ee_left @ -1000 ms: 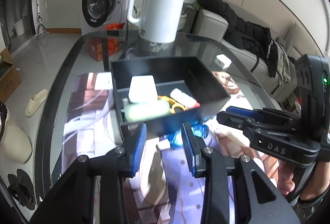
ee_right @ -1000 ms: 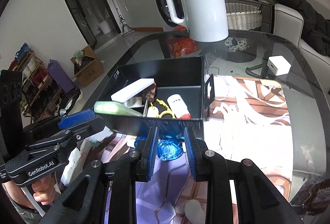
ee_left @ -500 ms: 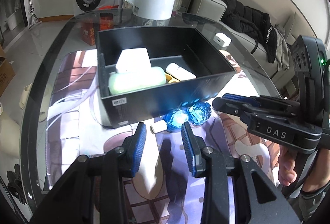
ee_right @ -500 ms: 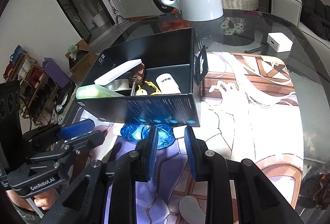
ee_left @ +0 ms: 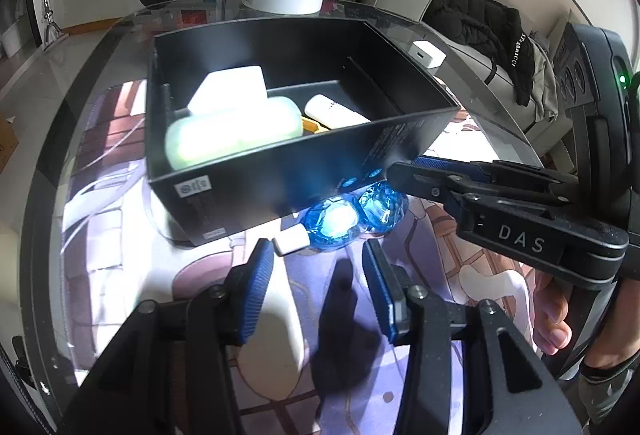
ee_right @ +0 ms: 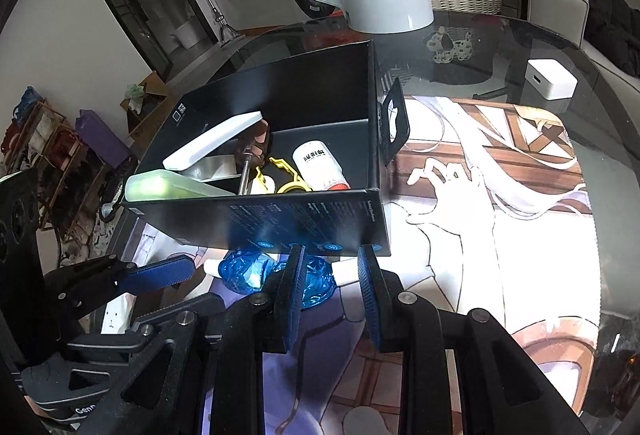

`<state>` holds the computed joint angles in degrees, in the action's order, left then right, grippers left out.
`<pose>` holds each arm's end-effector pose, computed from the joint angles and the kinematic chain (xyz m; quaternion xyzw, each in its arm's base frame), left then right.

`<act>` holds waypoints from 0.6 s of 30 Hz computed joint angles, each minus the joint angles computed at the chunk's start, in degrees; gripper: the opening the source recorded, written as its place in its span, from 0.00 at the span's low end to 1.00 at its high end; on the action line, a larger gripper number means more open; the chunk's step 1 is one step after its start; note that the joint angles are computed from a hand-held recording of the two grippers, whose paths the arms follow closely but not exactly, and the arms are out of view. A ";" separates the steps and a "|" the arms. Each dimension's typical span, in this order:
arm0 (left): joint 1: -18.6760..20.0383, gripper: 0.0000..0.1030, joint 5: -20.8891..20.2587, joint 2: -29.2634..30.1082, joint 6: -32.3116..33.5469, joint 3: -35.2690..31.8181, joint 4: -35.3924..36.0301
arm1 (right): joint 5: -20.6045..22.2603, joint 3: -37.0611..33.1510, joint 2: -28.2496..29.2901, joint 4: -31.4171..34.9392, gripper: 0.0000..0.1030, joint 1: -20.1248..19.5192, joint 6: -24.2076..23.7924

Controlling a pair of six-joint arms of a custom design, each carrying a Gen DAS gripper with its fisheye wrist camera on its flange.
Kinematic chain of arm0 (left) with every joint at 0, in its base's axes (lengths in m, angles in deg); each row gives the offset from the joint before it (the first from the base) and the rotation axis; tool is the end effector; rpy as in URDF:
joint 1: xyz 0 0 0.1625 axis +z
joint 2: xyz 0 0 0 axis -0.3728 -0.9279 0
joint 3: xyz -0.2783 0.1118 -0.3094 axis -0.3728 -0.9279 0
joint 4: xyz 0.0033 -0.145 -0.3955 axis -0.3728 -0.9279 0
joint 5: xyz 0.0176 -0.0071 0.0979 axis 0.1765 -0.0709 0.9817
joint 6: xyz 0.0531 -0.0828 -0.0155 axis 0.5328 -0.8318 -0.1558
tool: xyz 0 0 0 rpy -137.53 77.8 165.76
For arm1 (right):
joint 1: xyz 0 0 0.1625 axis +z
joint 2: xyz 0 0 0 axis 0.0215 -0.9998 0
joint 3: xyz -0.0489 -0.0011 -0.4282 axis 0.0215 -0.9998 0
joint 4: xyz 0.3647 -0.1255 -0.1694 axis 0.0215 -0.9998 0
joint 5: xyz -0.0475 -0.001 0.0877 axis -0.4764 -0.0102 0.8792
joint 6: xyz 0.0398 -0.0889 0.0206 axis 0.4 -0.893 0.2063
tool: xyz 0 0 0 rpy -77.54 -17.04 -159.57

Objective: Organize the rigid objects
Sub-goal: 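Move both tools down toward the two blue bottles beside the box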

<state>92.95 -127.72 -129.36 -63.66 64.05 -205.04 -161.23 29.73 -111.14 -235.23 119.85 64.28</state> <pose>-0.0084 -0.5268 0.2999 0.3493 0.9198 -0.0903 0.1541 0.3691 -0.4918 -0.0557 0.0205 -0.9122 0.2983 0.2801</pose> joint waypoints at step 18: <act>0.10 0.51 0.14 1.85 -1.42 -0.39 -1.04 | 2.36 2.81 -1.81 -0.42 0.32 -1.09 2.41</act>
<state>93.05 -127.58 -127.50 -65.08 63.66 -206.08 -158.86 32.53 -112.95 -235.65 118.77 66.69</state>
